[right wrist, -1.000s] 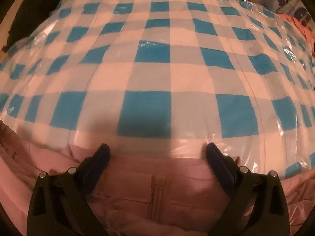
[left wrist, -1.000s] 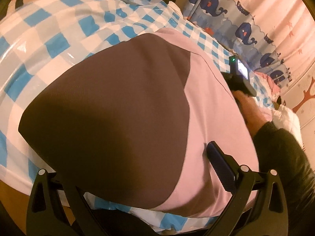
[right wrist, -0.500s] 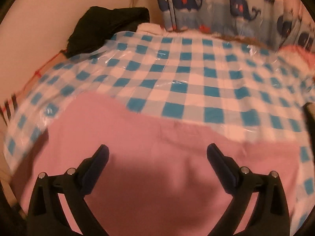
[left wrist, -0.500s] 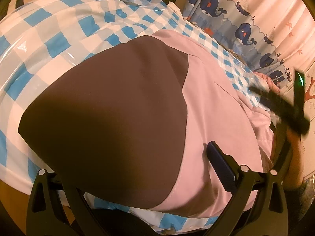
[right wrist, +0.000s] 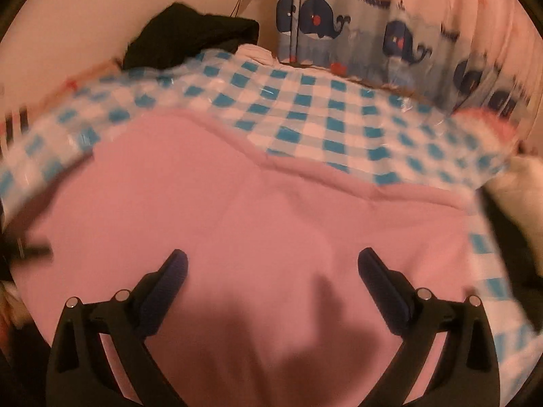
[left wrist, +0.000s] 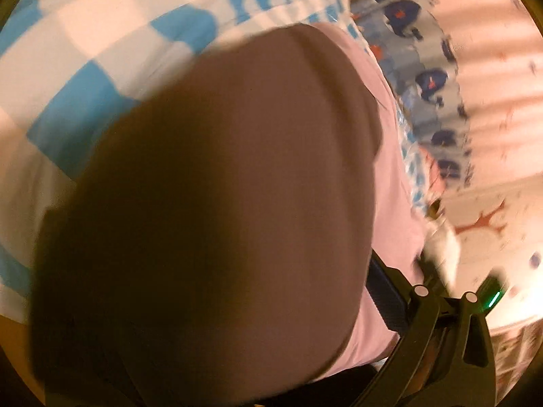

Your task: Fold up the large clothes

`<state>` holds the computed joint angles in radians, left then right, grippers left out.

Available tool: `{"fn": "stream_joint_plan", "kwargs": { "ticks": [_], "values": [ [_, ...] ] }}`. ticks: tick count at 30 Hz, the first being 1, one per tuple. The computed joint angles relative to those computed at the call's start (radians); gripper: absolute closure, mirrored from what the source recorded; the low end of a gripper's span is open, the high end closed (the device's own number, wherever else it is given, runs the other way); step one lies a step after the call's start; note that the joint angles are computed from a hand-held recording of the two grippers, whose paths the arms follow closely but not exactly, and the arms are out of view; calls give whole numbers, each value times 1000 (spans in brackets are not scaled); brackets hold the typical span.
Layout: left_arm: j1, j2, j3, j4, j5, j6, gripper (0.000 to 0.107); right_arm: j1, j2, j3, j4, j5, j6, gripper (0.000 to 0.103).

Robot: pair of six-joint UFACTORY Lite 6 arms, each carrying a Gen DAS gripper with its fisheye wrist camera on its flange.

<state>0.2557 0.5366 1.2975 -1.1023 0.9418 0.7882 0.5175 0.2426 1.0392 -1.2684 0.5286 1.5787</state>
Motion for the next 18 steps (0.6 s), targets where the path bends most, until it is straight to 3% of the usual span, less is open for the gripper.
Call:
{"fn": "stream_joint_plan", "kwargs": {
  "ticks": [3, 6, 9, 12, 14, 18],
  "values": [
    [-22, -26, -19, -34, -36, 14, 11, 23, 103, -33, -60, -6, 93, 6],
    [-64, -88, -52, -57, -97, 57, 14, 50, 18, -79, -68, 10, 130, 6],
    [-92, -150, -90, -51, -161, 113, 32, 105, -53, -151, -146, 54, 233, 6],
    [-119, -237, -149, -102, -202, 194, 51, 134, 112, -111, -213, 82, 333, 6],
    [-177, -343, -200, -127, -263, 252, 59, 179, 189, -74, -237, 163, 378, 6],
    [-343, -499, -190, -59, -324, 239, 68, 167, 158, -114, -278, 136, 438, 6]
  ]
}}
